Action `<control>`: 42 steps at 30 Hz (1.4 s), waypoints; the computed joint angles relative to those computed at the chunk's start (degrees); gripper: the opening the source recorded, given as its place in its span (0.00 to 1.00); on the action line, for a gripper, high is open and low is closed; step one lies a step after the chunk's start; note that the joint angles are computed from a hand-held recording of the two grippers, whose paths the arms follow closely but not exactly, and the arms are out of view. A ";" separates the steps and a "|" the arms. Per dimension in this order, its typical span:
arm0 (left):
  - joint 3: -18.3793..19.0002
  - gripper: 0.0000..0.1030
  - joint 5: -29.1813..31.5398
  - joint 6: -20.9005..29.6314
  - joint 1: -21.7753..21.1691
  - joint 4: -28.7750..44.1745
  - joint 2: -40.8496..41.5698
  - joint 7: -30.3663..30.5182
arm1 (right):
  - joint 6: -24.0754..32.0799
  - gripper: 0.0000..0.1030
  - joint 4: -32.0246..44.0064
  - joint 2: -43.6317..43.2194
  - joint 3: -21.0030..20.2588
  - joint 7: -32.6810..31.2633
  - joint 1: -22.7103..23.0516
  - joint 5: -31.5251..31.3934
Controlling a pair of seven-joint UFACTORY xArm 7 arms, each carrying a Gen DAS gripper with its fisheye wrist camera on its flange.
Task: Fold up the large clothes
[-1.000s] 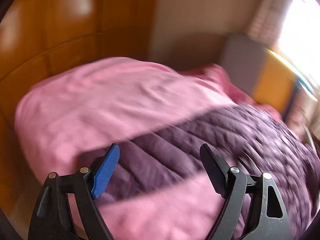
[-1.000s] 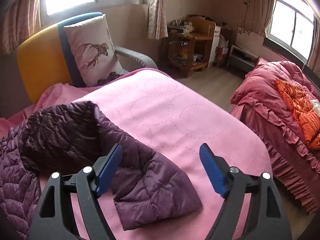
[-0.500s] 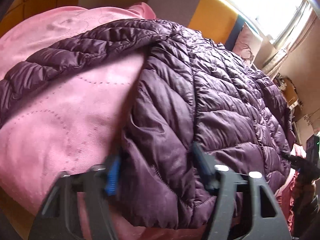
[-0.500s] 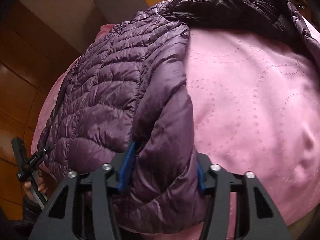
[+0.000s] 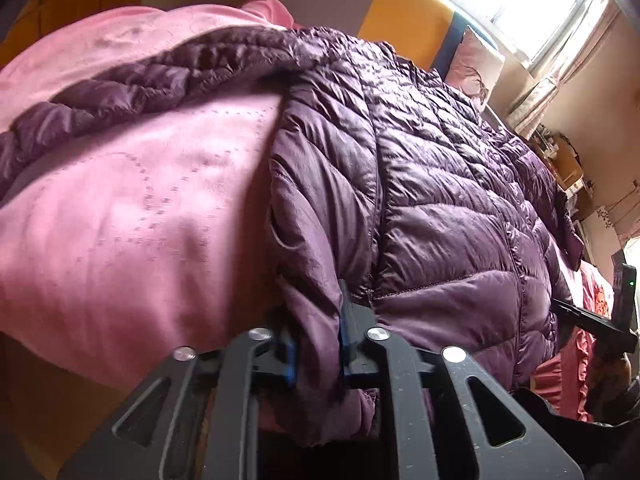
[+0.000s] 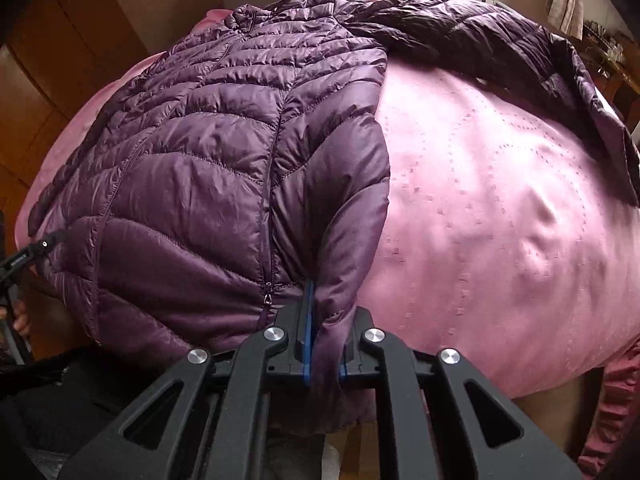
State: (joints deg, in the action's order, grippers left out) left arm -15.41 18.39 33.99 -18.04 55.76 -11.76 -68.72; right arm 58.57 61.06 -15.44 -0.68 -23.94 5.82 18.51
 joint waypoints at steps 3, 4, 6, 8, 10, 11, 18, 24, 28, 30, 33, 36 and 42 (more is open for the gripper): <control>0.03 0.45 2.28 2.47 1.84 -1.11 -3.28 -2.97 | -4.40 0.60 0.85 -0.30 1.77 3.00 -0.31 -3.98; -0.37 0.64 3.92 4.59 3.33 -2.17 -5.78 -5.85 | -7.26 0.62 0.55 -0.86 2.28 3.55 -0.25 -5.24; -1.92 0.71 7.22 9.31 6.48 -3.23 -9.36 -11.52 | -11.59 0.73 -0.07 -1.85 2.79 3.73 0.61 -6.13; -2.03 0.71 7.54 14.60 8.90 -5.31 -13.72 -15.81 | -14.93 0.80 -0.15 -1.63 3.08 3.11 2.83 -3.88; -1.55 0.71 6.71 20.45 11.60 -7.23 -17.77 -19.82 | -15.79 0.80 1.52 0.56 3.67 2.04 5.54 -1.26; -1.02 0.71 6.47 21.69 12.62 -8.36 -19.47 -20.82 | -16.23 0.80 2.16 1.65 4.29 1.82 6.61 -0.61; 4.42 0.75 6.43 22.07 19.37 -13.02 -22.53 -19.05 | -20.32 0.80 8.10 10.93 9.56 2.05 13.30 1.99; 5.81 0.09 7.88 18.78 23.32 -11.96 -18.55 -11.70 | -21.42 0.80 12.38 17.17 11.54 6.58 15.42 -2.41; 5.22 0.06 13.28 21.60 27.22 -8.87 -17.27 -12.65 | -21.07 0.80 13.46 19.77 12.09 7.97 16.14 -4.80; 5.30 0.05 15.36 24.34 28.20 -6.85 -15.17 -12.21 | -21.82 0.80 12.76 20.59 12.25 9.50 16.71 -7.21; 6.51 0.05 15.94 27.94 27.75 -4.39 -9.91 -10.96 | -25.84 0.82 9.99 20.52 12.44 9.96 17.01 -8.33; 7.51 0.07 15.78 29.72 26.26 -3.43 -7.63 -12.14 | -26.81 0.83 9.45 20.72 12.57 9.10 16.56 -6.41; 3.47 0.77 21.46 37.07 23.19 -1.31 -10.47 -19.08 | -28.04 0.86 8.49 20.36 12.70 6.55 16.00 -3.71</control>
